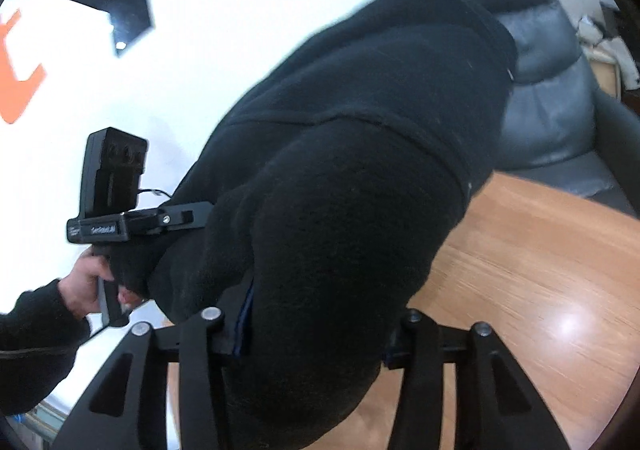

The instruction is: Fold clothes

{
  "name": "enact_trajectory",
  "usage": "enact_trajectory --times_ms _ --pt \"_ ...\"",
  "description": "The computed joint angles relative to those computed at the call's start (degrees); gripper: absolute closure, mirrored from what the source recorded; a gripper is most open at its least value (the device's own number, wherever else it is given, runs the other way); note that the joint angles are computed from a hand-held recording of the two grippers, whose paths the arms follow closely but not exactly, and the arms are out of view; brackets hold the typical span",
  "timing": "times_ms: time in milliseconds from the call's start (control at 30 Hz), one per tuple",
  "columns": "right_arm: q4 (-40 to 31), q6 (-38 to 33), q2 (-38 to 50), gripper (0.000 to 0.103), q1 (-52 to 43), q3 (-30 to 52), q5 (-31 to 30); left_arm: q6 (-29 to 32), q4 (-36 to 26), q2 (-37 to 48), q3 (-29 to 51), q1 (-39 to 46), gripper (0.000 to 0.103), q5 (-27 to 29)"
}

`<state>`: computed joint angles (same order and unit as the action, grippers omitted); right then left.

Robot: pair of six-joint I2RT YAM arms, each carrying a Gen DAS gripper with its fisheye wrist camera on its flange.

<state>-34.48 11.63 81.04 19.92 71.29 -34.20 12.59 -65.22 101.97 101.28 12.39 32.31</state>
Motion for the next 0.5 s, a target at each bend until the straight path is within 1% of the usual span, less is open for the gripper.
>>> enact_trajectory --times_ms 33,67,100,133,167,200,267,333,400,433,467,500 --pt "-0.8 0.4 4.2 0.034 2.5 1.8 3.8 -0.5 -0.2 3.5 0.6 0.7 0.025 -3.1" --pt "-3.5 -0.1 8.1 0.033 5.2 3.7 8.8 -1.8 -0.4 5.6 -0.2 0.4 0.028 -7.8" --pt "-6.2 -0.1 12.3 0.033 7.7 6.2 13.6 -3.0 1.2 5.2 -2.8 0.5 0.02 -9.6" --pt "-6.8 0.5 14.2 0.029 9.6 6.7 17.5 -3.9 4.1 3.4 -6.1 1.2 0.018 -8.8" --pt "-5.9 1.1 13.2 0.026 10.6 5.6 20.0 -4.8 6.9 1.7 -9.2 2.0 0.018 -8.0" --pt "-5.2 1.4 11.9 0.024 11.6 4.4 22.3 -5.4 9.1 -0.4 -11.5 2.0 0.017 -8.7" --pt "-6.6 -0.6 9.2 0.024 13.8 4.3 26.5 -5.9 12.5 -4.9 -14.8 1.0 0.014 -12.4" --pt "-8.1 -3.2 6.2 0.023 14.4 3.6 29.0 -7.7 12.9 -8.3 -15.0 -0.7 0.014 -15.3" --pt "-11.6 -3.5 5.8 0.023 14.2 6.5 29.9 -8.9 11.2 -13.7 -15.1 -0.6 0.014 -18.2" --pt "-13.4 -3.6 5.6 0.023 14.1 8.0 30.4 -10.8 11.5 -16.6 -16.0 -1.8 0.014 -20.9" --pt "-16.0 -4.5 6.4 0.023 13.0 11.3 30.0 -12.4 10.9 -19.1 -16.0 -2.5 0.014 -23.1" --pt "-19.2 -5.7 7.5 0.024 11.4 16.2 29.1 -13.3 8.5 -21.3 -14.2 -2.4 0.014 -24.8"
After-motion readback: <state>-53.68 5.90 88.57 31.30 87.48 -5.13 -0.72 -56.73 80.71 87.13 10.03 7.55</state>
